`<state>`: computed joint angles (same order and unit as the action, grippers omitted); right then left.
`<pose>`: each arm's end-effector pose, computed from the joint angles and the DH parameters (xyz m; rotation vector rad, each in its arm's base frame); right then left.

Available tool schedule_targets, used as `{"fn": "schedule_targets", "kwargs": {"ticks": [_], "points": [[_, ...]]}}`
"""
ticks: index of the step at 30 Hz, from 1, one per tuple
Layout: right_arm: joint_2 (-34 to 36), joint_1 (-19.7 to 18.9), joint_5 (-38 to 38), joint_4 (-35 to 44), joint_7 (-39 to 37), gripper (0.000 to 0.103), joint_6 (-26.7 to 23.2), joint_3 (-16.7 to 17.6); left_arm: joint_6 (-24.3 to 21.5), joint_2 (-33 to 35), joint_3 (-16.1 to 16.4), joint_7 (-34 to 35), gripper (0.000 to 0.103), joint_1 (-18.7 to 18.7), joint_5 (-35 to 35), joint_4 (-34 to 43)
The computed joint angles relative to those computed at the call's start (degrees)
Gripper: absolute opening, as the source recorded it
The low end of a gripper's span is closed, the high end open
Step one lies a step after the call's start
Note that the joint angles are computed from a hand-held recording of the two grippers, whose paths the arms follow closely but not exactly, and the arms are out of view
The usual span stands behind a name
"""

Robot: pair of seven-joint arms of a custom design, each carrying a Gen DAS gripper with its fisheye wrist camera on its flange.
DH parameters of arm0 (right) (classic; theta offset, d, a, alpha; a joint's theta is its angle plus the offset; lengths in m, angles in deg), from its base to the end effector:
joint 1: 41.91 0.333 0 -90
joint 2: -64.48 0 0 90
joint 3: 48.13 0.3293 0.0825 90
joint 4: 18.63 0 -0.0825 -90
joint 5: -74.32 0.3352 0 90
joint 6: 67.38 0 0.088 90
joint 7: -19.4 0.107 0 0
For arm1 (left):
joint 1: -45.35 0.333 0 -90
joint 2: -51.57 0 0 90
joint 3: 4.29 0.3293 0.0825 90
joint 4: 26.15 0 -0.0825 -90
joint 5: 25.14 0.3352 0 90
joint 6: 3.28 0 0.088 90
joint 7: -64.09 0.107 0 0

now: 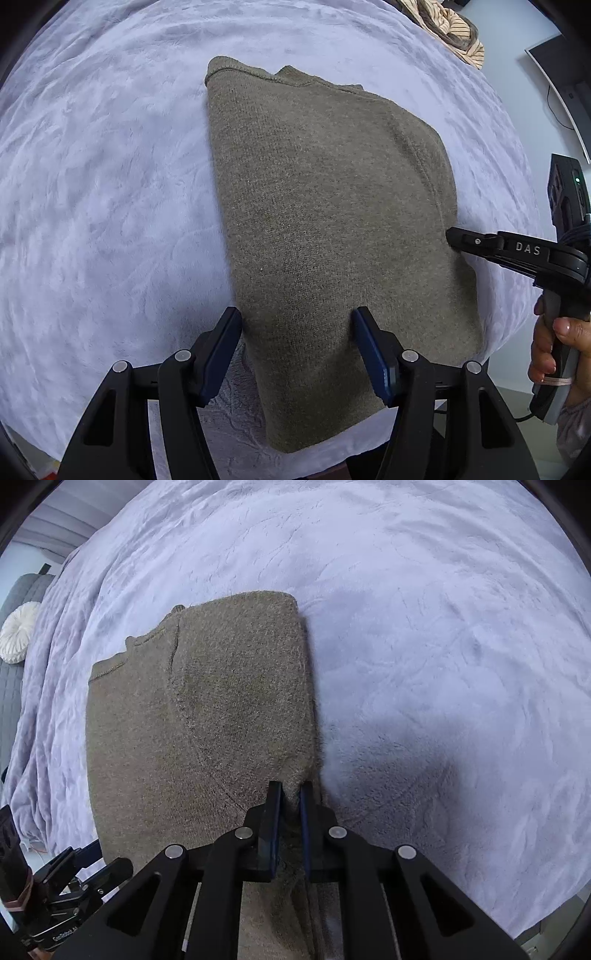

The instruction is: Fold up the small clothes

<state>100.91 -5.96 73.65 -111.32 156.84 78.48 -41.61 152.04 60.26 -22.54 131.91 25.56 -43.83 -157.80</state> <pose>0.5181 0.4544 0.3265 -1.8975 2.1190 0.0796 0.4183 -0.3089 0.3622 2.1057 -2.0803 0.4598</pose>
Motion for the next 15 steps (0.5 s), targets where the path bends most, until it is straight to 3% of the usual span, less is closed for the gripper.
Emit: {"fn": "schedule_targets", "kwargs": {"ticks": [7,10,15], "points": [[-4.79,2.32,-3.65,-2.26,1.33,0.009,-3.25,-0.47,-0.65,-0.27,0.61,-3.51,0.063,-0.64,2.15,-0.11],[-6.26,0.98,-2.33,-4.35,-3.47,0.009,-0.39,2.5,-1.64,-0.72,1.31,-7.56,0.071,-1.39,5.56,-0.31],[-3.22,-0.06,1.7,-2.61,-10.49,0.008,-6.16,4.59,-4.39,-1.1,0.98,-11.38,0.071,-1.92,6.98,-0.85]]}}
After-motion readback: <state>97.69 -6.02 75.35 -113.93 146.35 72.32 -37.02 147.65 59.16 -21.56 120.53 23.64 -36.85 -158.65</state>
